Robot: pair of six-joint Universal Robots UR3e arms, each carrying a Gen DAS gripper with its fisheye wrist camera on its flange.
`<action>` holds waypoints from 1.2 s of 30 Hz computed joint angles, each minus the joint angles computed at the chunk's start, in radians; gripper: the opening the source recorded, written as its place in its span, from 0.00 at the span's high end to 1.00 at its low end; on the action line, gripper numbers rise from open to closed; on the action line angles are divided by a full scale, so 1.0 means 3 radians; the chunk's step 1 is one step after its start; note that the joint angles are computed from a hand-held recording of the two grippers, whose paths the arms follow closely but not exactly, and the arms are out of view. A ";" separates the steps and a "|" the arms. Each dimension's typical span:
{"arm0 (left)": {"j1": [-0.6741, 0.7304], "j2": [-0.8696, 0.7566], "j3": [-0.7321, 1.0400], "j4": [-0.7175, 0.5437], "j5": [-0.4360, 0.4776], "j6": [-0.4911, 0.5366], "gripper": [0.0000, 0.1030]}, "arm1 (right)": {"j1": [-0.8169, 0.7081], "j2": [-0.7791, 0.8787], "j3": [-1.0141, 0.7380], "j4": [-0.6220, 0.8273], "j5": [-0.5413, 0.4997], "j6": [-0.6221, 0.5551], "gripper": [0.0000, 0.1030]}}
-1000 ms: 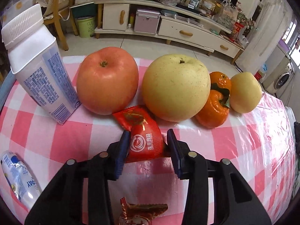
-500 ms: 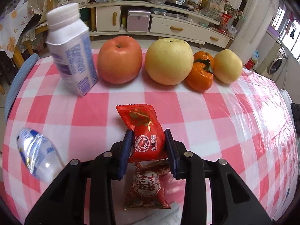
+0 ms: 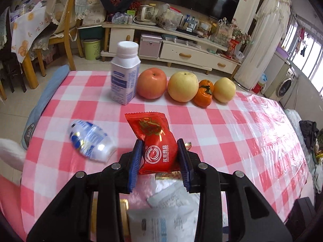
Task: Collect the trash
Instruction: 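Grasp the red snack packet with the left tool and lift it, then grasp the white feather-print wipes pack with the right tool while the left tool holds the red packet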
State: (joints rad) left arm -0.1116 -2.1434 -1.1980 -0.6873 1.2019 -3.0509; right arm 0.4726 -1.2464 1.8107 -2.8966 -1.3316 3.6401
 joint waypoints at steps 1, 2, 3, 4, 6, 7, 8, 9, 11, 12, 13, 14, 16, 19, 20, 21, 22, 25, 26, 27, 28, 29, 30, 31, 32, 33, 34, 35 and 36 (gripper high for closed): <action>0.0063 0.0128 -0.0196 0.0078 -0.0060 0.0002 0.64 | 0.0035 0.0031 -0.0031 -0.0022 -0.0025 -0.0002 0.05; 0.0116 0.0246 -0.0375 0.0156 -0.0091 0.0015 0.64 | 0.0070 0.0059 -0.0071 -0.0031 -0.0049 -0.0018 0.05; 0.0167 0.0364 -0.0557 0.0244 -0.0108 0.0031 0.64 | 0.0113 0.0101 -0.0117 -0.0048 -0.0072 -0.0040 0.05; 0.0217 0.0463 -0.0715 0.0317 -0.0128 0.0043 0.64 | 0.0166 0.0147 -0.0181 -0.0041 -0.0111 -0.0033 0.05; 0.0324 0.0621 -0.0958 0.0395 -0.0218 0.0060 0.64 | 0.0247 0.0233 -0.0280 -0.0043 -0.0188 -0.0038 0.05; 0.0409 0.0735 -0.1129 0.0442 -0.0294 0.0060 0.64 | 0.0274 0.0260 -0.0313 -0.0039 -0.0223 -0.0046 0.05; 0.0451 0.0784 -0.1209 0.0471 -0.0323 0.0064 0.64 | 0.0301 0.0289 -0.0346 -0.0042 -0.0259 -0.0053 0.05; 0.0503 0.0858 -0.1320 0.0511 -0.0355 0.0073 0.64 | 0.0327 0.0317 -0.0379 -0.0046 -0.0297 -0.0056 0.06; 0.0629 0.1010 -0.1549 0.0583 -0.0438 0.0078 0.64 | 0.0382 0.0366 -0.0430 -0.0064 -0.0392 -0.0061 0.06; 0.0674 0.1063 -0.1632 0.0617 -0.0466 0.0072 0.64 | 0.0430 0.0400 -0.0487 -0.0033 -0.0475 -0.0073 0.06; 0.0742 0.1141 -0.1758 0.0675 -0.0512 0.0061 0.64 | 0.0471 0.0444 -0.0555 0.0002 -0.0562 -0.0089 0.06; 0.0805 0.1212 -0.1870 0.0721 -0.0549 0.0058 0.64 | 0.0515 0.0508 -0.0653 0.0055 -0.0666 -0.0117 0.06; 0.0893 0.1316 -0.2043 0.0790 -0.0582 0.0079 0.64 | 0.0596 0.0609 -0.0823 0.0149 -0.0865 -0.0161 0.06; 0.1007 0.1422 -0.2247 0.0875 -0.0618 0.0129 0.64 | 0.0632 0.0733 -0.1019 0.0247 -0.0954 -0.0142 0.06; 0.1043 0.1449 -0.2309 0.0906 -0.0629 0.0146 0.64 | 0.0652 0.0770 -0.1094 0.0289 -0.0983 -0.0152 0.06; 0.1088 0.1469 -0.2358 0.0921 -0.0650 0.0172 0.64 | 0.0675 0.0832 -0.1200 0.0348 -0.1040 -0.0180 0.06; 0.1128 0.1491 -0.2411 0.0943 -0.0668 0.0188 0.64 | 0.0722 0.0904 -0.1345 0.0458 -0.1160 -0.0212 0.06; 0.1234 0.1509 -0.2518 0.0991 -0.0750 0.0225 0.64 | 0.0802 0.1078 -0.1682 0.0791 -0.1375 -0.0228 0.06; 0.1245 0.1506 -0.2537 0.1008 -0.0765 0.0225 0.64 | 0.0810 0.1123 -0.1760 0.0869 -0.1409 -0.0222 0.06; 0.1260 0.1499 -0.2552 0.1025 -0.0781 0.0232 0.64 | 0.0815 0.1175 -0.1840 0.0930 -0.1442 -0.0230 0.06; 0.1278 0.1496 -0.2571 0.1044 -0.0799 0.0244 0.64 | 0.0820 0.1245 -0.1944 0.0993 -0.1484 -0.0247 0.06; 0.1291 0.1494 -0.2576 0.1044 -0.0823 0.0252 0.64 | 0.0833 0.1306 -0.2047 0.1062 -0.1547 -0.0269 0.06; 0.1312 0.1495 -0.2587 0.1038 -0.0866 0.0269 0.64 | 0.0833 0.1353 -0.2114 0.1080 -0.1572 -0.0276 0.06; 0.1333 0.1504 -0.2598 0.1027 -0.0901 0.0286 0.64 | 0.0829 0.1391 -0.2183 0.1118 -0.1594 -0.0263 0.06; 0.1349 0.1503 -0.2608 0.1025 -0.0929 0.0308 0.64 | 0.0826 0.1434 -0.2263 0.1173 -0.1611 -0.0245 0.06; 0.1354 0.1505 -0.2616 0.1026 -0.0940 0.0320 0.64 | 0.0821 0.1465 -0.2320 0.1219 -0.1622 -0.0234 0.06; 0.1369 0.1498 -0.2624 0.1024 -0.0959 0.0345 0.64 | 0.0816 0.1497 -0.2370 0.1261 -0.1630 -0.0235 0.06; 0.1379 0.1489 -0.2625 0.1016 -0.0976 0.0358 0.64 | 0.0818 0.1507 -0.2384 0.1278 -0.1642 -0.0241 0.06; 0.1392 0.1476 -0.2622 0.1000 -0.1001 0.0367 0.64 | 0.0821 0.1520 -0.2407 0.1301 -0.1655 -0.0257 0.06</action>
